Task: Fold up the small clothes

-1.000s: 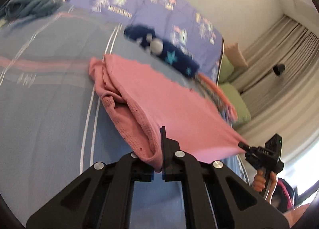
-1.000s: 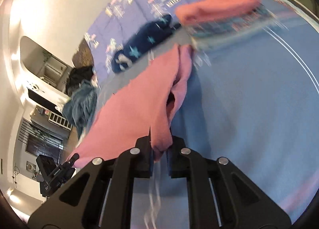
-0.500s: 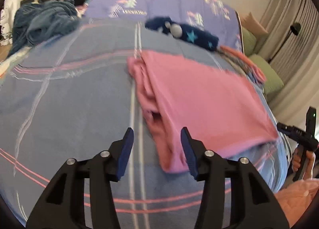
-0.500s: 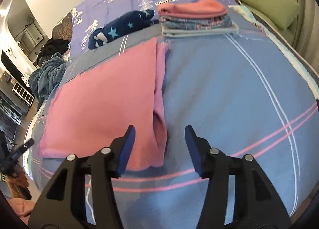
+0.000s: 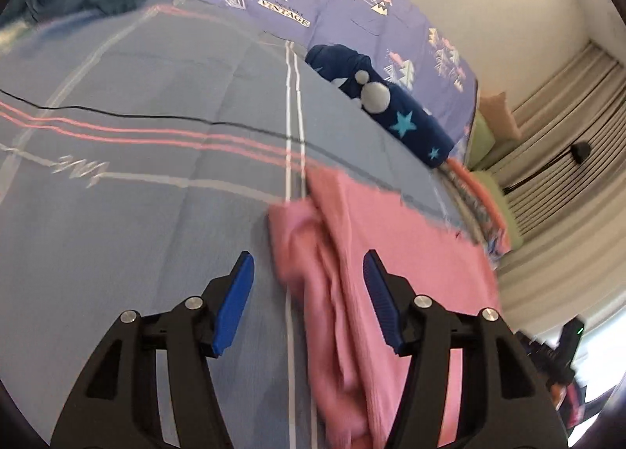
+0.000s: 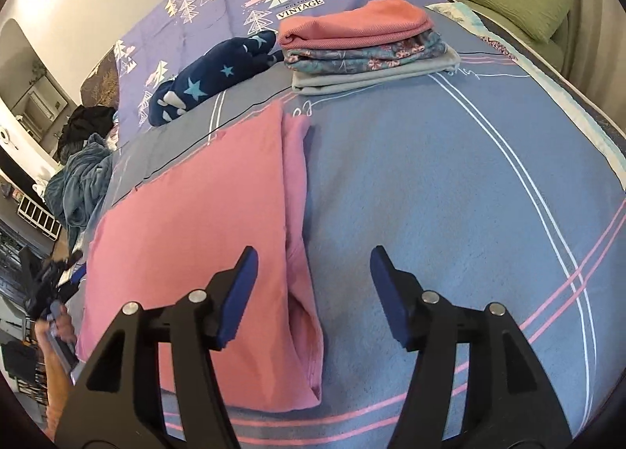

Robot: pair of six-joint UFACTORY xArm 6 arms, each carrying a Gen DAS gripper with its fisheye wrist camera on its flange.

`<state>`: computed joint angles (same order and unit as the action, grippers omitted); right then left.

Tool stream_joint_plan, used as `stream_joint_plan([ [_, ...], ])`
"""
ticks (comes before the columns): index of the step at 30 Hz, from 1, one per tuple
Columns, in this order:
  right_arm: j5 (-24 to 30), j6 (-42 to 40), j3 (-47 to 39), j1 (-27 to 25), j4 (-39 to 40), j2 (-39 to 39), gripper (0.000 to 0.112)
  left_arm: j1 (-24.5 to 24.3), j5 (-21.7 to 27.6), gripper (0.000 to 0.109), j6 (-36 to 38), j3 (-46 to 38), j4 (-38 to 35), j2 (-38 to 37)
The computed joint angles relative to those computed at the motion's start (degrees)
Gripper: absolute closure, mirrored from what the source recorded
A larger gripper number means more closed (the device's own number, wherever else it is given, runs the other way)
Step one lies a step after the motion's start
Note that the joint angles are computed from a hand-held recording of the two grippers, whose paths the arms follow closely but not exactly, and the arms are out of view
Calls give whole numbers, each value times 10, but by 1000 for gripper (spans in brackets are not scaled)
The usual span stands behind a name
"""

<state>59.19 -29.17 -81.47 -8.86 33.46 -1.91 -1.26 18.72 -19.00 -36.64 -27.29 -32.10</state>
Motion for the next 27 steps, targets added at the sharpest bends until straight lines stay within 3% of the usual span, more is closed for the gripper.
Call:
stream_joint_plan([
  [1,-2,8,-4,3,-7,3,52,4,-6,70,39,-13,-36,20],
  [2,-4,12,-7,6,-12,5,52,7,-6,107,60,-25,-48,33],
  [3,-12,16,-10,13,-22,5,52,13,-4,106,61,-36,-36,45],
  [5,-23,17,-16,28,-38,5,52,27,-44,109,-7,-39,48,52],
  [7,-29,6,-34,52,-51,10,51,50,-75,109,-84,-26,115,38],
  [9,-22,-14,-58,80,-54,19,49,69,-74,107,-153,-5,176,3],
  [10,-11,-35,-78,104,-56,27,47,66,-70,97,-151,9,172,-21],
  [11,-1,-54,-94,123,-56,35,46,59,-61,74,-143,21,159,-42],
  [12,9,-77,-109,144,-55,43,46,41,-45,63,-147,44,153,-78],
  [13,13,-101,-125,175,-63,53,46,23,-37,58,-143,64,146,-106],
  [15,12,-132,-147,227,-78,69,46,-20,-23,58,-171,102,175,-158],
  [17,33,-145,-196,282,-97,106,46,-71,-4,58,-258,142,253,-211],
  [21,94,-154,-322,374,-122,198,56,-112,-6,58,-330,183,302,-252],
  [24,141,-141,-425,440,-164,277,63,-115,-29,58,-295,187,276,-242],
  [27,151,-126,-462,479,-207,315,63,-111,-40,58,-238,177,220,-215],
])
